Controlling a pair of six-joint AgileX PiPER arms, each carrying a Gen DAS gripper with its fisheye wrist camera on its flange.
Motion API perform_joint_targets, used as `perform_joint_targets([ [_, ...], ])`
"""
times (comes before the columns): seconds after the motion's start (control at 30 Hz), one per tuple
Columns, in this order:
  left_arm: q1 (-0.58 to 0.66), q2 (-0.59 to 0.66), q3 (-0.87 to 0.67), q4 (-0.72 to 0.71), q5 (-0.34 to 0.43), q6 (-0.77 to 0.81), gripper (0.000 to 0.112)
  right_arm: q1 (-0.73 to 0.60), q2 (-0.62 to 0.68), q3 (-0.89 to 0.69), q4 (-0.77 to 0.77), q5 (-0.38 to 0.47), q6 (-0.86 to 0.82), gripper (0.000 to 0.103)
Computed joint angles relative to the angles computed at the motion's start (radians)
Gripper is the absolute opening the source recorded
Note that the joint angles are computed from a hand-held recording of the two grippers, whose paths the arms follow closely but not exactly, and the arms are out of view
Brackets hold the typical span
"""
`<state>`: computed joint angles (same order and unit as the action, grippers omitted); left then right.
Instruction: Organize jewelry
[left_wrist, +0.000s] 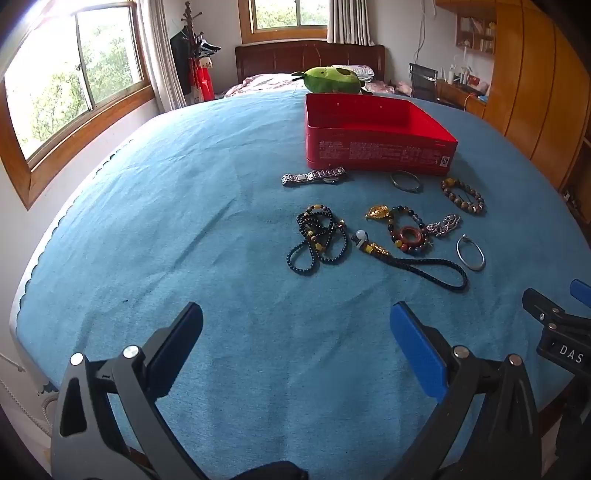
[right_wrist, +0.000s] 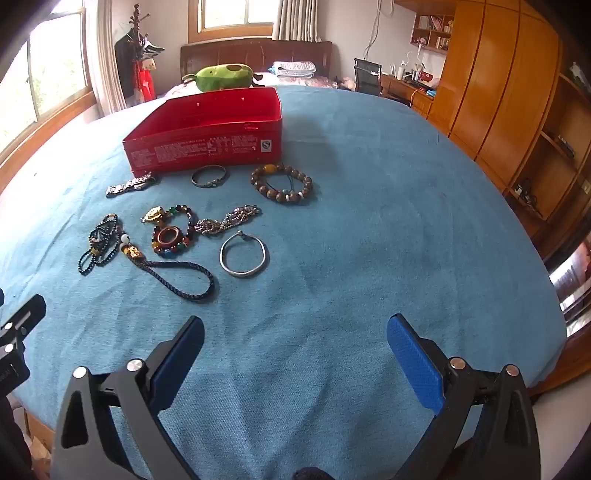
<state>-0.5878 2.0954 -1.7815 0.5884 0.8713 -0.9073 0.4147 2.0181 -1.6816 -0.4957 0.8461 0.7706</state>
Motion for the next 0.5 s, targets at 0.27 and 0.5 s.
perform_joint_targets([
  [0.27, 0.001, -0.004, 0.002, 0.004, -0.001, -0.002, 0.1, 0.0, -0.001, -0.001, -0.003, 0.0, 0.0, 0.099],
  [0.5, 0.006, 0.005, -0.01, -0.005, -0.001, 0.018, 0.1, -0.001, 0.003, -0.013, -0.002, 0.009, -0.005, 0.099],
])
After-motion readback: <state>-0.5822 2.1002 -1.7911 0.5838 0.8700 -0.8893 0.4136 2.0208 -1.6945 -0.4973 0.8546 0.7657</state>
